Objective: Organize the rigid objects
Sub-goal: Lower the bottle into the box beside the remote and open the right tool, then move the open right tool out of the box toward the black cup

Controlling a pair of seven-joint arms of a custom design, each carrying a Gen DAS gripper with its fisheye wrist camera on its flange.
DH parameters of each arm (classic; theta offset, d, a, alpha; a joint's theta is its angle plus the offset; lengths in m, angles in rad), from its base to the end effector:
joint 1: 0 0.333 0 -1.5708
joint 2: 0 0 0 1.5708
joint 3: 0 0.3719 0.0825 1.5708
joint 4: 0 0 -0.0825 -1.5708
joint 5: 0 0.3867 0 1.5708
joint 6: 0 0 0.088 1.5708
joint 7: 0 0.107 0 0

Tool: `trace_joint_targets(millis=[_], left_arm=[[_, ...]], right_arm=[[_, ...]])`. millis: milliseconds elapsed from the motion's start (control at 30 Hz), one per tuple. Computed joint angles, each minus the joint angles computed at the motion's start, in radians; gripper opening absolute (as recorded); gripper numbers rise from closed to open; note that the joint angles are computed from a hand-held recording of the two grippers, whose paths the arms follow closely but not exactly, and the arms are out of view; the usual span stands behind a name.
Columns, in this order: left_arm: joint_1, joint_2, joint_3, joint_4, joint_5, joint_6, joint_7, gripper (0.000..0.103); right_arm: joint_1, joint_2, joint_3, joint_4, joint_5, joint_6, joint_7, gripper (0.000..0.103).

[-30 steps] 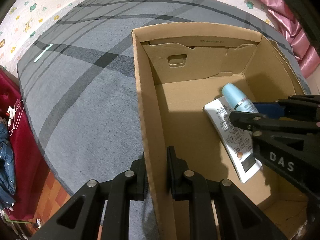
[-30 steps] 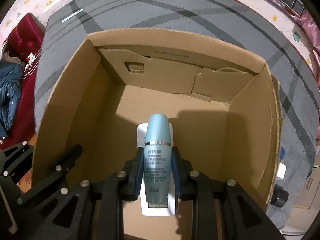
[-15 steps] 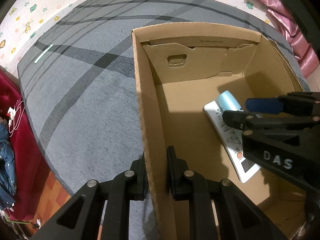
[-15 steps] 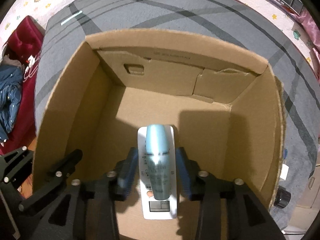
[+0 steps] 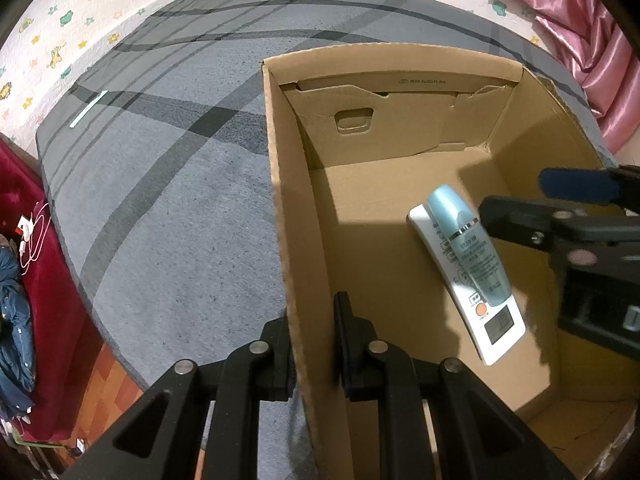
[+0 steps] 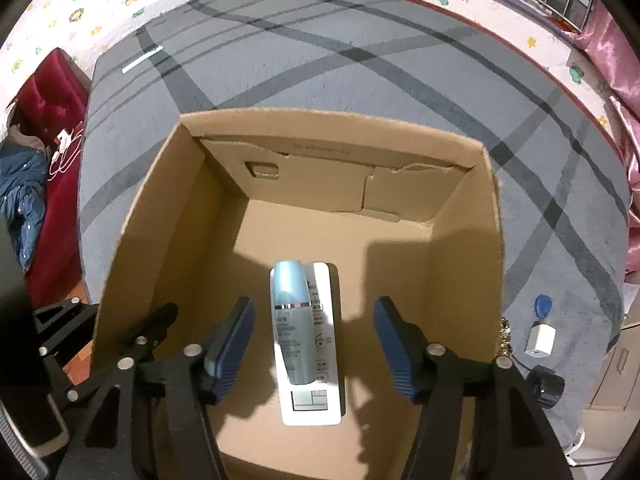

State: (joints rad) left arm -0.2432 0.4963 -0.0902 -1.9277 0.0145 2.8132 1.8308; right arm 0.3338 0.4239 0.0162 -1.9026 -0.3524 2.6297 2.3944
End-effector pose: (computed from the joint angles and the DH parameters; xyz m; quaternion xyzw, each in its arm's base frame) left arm 0.6522 -0.2194 0.3193 -0.4633 0.8645 -0.1535 0.1203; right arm 0.6373 0.2404 0.3561 -0.6246 0.7594 -0.1322 0.1255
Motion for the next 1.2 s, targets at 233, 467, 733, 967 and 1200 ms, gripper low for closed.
trace_joint_targets(millis=[233, 467, 733, 967, 1200], left_arm=[[-0.008, -0.001, 0.008, -0.004, 0.006, 0.007, -0.009, 0.017], [-0.011, -0.001, 0.011, -0.004, 0.013, 0.006, -0.016, 0.017], [-0.012, -0.003, 0.013, -0.006, 0.021, 0.006, -0.022, 0.017], [-0.008, -0.003, 0.01, -0.004, 0.019, 0.003, -0.02, 0.017], [-0.009, -0.002, 0.011, -0.004, 0.02, 0.004, -0.019, 0.017]], right_arm=[[0.026, -0.051, -0.027, -0.041, -0.066, 0.017, 0.063, 0.08], [0.025, -0.116, -0.039, -0.103, -0.134, 0.053, 0.148, 0.094], [0.003, -0.194, -0.038, -0.169, -0.199, 0.039, 0.214, 0.101], [-0.032, -0.262, -0.025, -0.231, -0.244, -0.002, 0.251, 0.101], [-0.071, -0.327, -0.016, -0.305, -0.275, -0.015, 0.291, 0.101]])
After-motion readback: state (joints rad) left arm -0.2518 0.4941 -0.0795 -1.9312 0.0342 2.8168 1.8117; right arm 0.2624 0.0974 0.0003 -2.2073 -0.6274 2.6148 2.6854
